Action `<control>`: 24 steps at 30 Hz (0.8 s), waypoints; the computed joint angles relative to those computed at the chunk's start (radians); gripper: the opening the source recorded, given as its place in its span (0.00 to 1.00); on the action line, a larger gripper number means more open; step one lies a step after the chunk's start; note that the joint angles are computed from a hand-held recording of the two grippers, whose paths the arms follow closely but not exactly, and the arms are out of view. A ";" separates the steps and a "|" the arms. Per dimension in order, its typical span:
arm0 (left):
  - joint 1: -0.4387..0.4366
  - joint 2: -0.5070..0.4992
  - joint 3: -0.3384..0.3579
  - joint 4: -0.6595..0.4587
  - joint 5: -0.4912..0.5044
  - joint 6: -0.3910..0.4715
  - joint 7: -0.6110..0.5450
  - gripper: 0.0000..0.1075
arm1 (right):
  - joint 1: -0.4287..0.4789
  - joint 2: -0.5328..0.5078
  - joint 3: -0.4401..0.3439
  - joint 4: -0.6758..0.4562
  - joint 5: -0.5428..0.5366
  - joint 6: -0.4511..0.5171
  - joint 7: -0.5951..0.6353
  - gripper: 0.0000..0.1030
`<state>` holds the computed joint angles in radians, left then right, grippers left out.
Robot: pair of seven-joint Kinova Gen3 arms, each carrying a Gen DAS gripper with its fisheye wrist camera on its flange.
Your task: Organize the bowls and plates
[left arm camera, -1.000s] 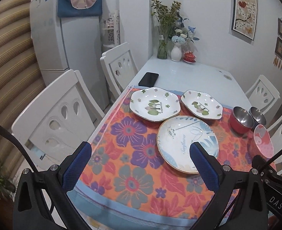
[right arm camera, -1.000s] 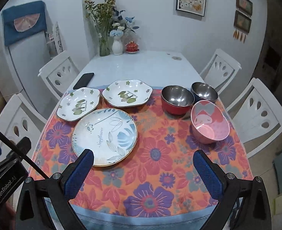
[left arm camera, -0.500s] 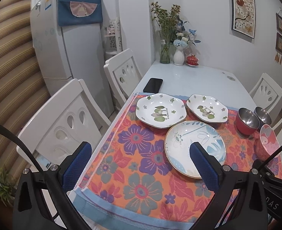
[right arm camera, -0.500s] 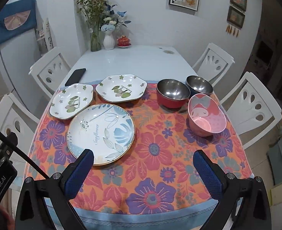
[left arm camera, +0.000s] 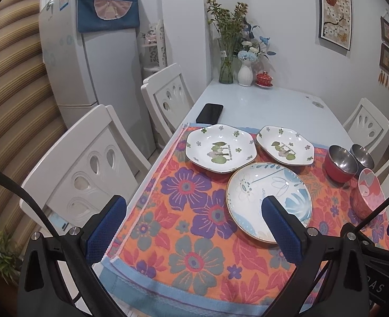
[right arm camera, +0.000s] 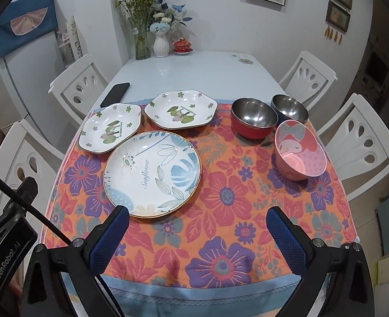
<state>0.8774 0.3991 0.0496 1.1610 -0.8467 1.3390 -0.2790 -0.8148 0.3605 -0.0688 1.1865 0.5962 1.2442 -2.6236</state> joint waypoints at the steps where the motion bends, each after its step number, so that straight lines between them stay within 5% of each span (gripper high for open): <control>1: -0.001 -0.001 0.000 0.003 0.001 -0.002 0.001 0.95 | 0.001 0.001 0.000 -0.001 -0.002 0.002 -0.001 1.00; 24: -0.016 0.000 0.002 0.013 0.027 -0.019 -0.017 0.95 | 0.002 0.012 0.003 -0.007 -0.017 0.010 -0.010 1.00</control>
<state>0.8617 0.3989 0.0515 1.1737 -0.8201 1.3205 -0.2964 -0.8130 0.3727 -0.0656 1.1794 0.5794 1.2546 -2.6336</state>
